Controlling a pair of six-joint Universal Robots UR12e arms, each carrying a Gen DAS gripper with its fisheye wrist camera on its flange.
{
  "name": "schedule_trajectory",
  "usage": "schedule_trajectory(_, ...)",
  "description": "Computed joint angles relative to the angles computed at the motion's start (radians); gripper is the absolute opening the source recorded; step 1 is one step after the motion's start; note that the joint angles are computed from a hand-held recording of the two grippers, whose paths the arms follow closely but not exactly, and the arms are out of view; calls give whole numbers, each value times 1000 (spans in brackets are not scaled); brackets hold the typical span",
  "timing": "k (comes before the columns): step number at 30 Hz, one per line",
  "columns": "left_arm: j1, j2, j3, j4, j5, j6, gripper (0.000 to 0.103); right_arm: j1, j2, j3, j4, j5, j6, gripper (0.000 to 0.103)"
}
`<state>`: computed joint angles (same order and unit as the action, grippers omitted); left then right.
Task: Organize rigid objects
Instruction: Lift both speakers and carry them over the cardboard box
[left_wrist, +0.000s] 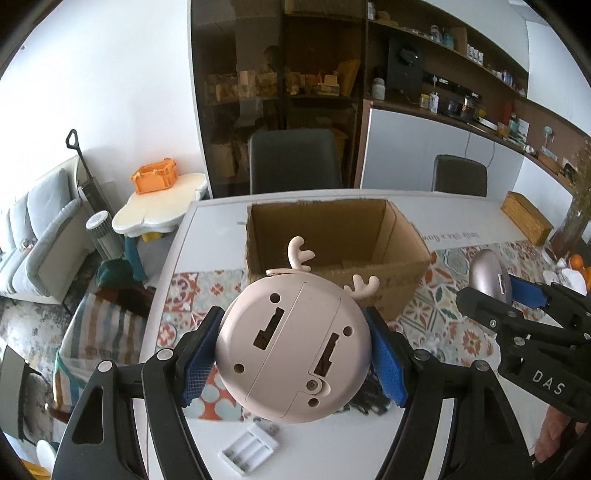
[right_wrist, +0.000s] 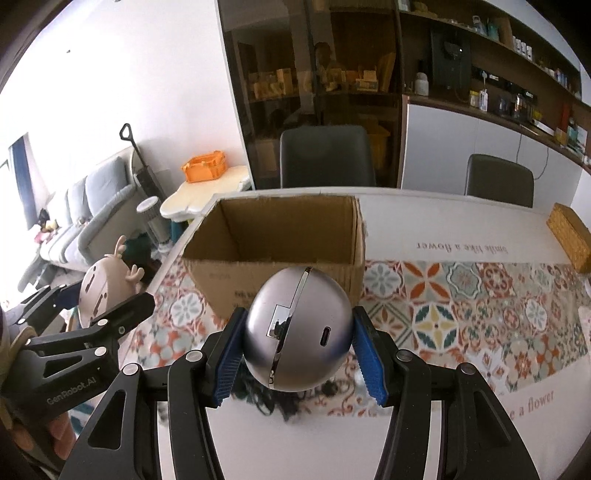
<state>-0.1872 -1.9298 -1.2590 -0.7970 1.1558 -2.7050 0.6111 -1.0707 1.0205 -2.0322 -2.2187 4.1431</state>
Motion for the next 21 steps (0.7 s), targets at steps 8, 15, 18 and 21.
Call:
schedule_trajectory(8, -21, -61, 101, -27, 35, -12, 74, -28, 22, -41, -22, -15, -62, 56)
schedule_trajectory(15, -39, -117, 201, -86, 62, -13, 74, -71, 18, -41, -58, 69, -74, 56)
schedule_trajectory(18, -48, -144, 250, -126, 74, -7, 74, -86, 26, -62, -37, 83, -86, 56)
schedule_trajectory(21, -56, -172, 300, -173, 89, -3, 74, -101, 35, -86, -15, 106, -105, 56)
